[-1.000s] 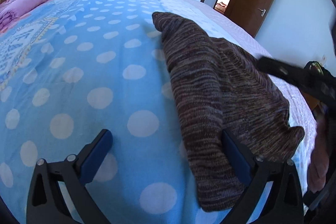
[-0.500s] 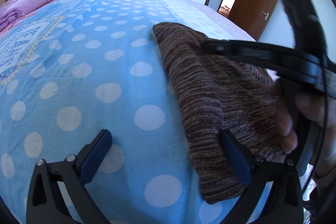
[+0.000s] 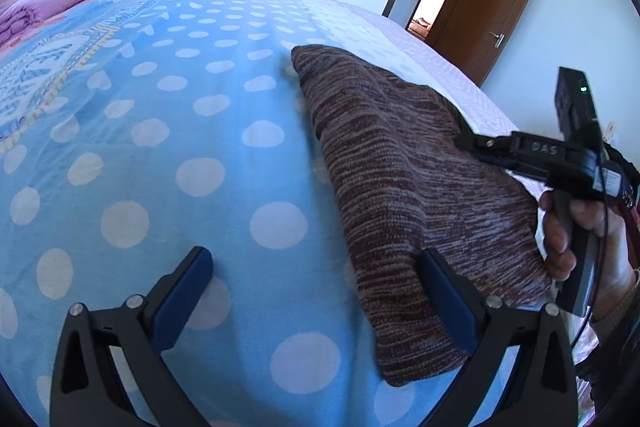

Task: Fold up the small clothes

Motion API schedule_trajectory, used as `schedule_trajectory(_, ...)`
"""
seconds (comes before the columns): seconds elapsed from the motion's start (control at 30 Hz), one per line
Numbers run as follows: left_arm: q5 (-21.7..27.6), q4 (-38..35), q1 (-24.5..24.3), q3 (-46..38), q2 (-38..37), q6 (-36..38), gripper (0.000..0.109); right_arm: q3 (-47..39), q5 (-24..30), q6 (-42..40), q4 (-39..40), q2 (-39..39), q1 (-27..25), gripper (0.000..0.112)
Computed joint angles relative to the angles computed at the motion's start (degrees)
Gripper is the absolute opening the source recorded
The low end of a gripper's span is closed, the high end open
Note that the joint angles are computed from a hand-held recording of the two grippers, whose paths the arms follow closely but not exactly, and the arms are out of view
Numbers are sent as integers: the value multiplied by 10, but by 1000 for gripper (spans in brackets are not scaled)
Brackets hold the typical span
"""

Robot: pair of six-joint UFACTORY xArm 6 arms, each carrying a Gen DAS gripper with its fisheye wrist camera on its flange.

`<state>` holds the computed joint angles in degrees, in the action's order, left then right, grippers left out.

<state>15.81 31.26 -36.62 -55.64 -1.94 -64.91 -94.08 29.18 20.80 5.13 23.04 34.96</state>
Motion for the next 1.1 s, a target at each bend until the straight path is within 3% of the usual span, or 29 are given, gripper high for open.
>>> schedule_trajectory(0.1,-13,100,0,3,-11,-80,96,33,-48,-16,19,-22,-1,40)
schedule_trajectory(0.17,-20,141,-4,-3,-12,-97,96,61,-87,17,-11,-38,-8,41)
schedule_trajectory(0.3,16,7,-20,-38,23,45,87,65,-73,32,4,-33,-26,41)
schedule_trajectory(0.4,2,-49,-15,-41,33,80,87,65,-70,-51,129,-22,-34,41)
schedule_trajectory(0.63,28,-43,-24,-61,47,93,87,31,-68,-108,194,10,-35,41)
schedule_trajectory(0.93,35,-52,-28,-73,56,113,87,-46,-21,-273,410,66,-48,41)
schedule_trajectory(1.1,42,-50,-31,-82,61,116,88,-58,-16,-268,406,76,-48,32)
